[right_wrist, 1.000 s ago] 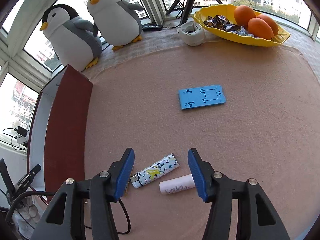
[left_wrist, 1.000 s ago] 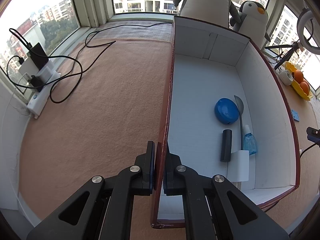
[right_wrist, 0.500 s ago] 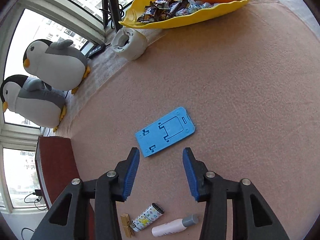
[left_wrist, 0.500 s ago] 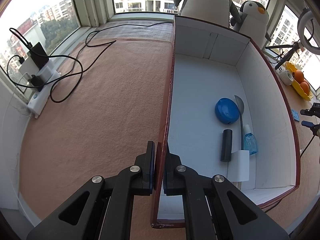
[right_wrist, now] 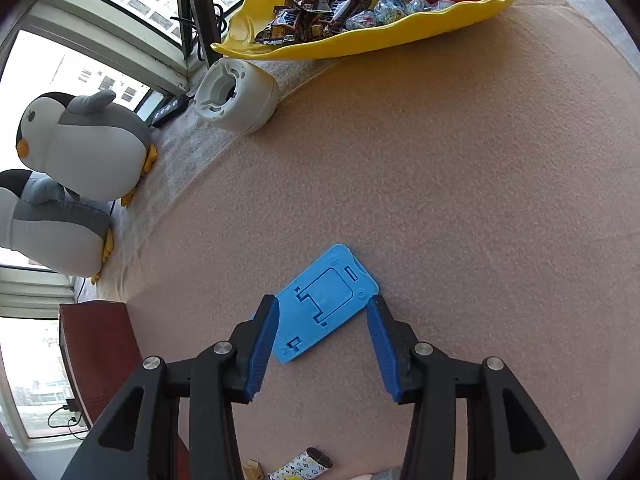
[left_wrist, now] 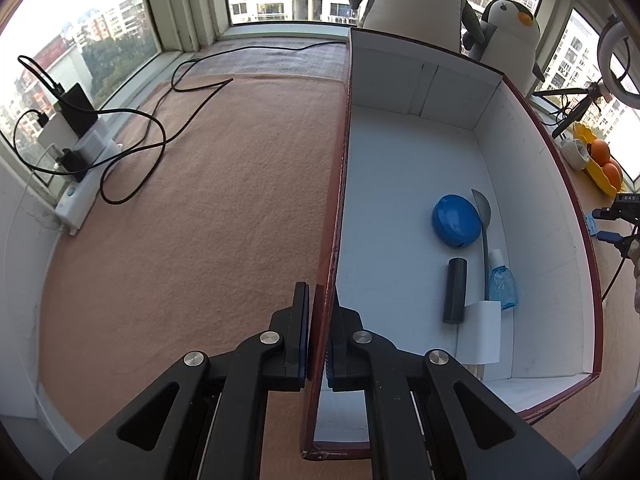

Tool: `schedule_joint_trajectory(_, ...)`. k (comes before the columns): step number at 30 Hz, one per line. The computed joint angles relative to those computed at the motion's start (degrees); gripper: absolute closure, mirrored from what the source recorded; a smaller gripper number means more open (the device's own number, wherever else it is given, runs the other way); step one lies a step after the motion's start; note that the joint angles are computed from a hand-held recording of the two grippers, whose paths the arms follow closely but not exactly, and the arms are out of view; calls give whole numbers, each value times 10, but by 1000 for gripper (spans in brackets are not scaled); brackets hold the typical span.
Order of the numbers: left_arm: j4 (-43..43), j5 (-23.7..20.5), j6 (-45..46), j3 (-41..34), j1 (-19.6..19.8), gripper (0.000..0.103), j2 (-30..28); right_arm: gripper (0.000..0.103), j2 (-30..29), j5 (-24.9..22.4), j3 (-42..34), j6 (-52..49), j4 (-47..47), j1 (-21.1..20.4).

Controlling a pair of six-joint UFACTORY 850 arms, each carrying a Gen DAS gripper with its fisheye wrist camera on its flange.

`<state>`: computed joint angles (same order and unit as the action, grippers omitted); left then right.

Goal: Organize rigid objects
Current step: 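Move the right gripper to the blue phone stand and grasp it, then carry the blue phone stand into the box and open the right gripper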

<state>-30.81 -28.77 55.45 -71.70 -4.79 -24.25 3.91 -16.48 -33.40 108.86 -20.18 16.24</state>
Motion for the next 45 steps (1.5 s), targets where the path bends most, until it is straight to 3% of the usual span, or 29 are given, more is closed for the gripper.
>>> schedule_joint_trajectory(5, 5, 0, -8, -1, -2, 98, -2, 60, -47, -8, -43, -111, 60, -7)
schedule_joint_trajectory(14, 8, -1, -14, -3, -3, 98, -4, 58, -152, -115, -168, -253, 80, 1)
schedule_joint_trajectory(19, 6, -1, -12, -2, -3, 98, -4, 62, -207, -205, -234, -306, 48, 19)
schedule_joint_trajectory(22, 7, 0, -13, -3, -3, 98, -5, 68, -209, -203, -237, -320, 38, 27)
schedule_joint_trajectory(34, 8, 3, -12, -2, -4, 98, -5, 70, -176, -207, -202, -219, -56, 87)
schedule_joint_trajectory(45, 10, -1, -14, -8, -4, 98, -7, 70, -126, -260, -246, -110, -192, 169)
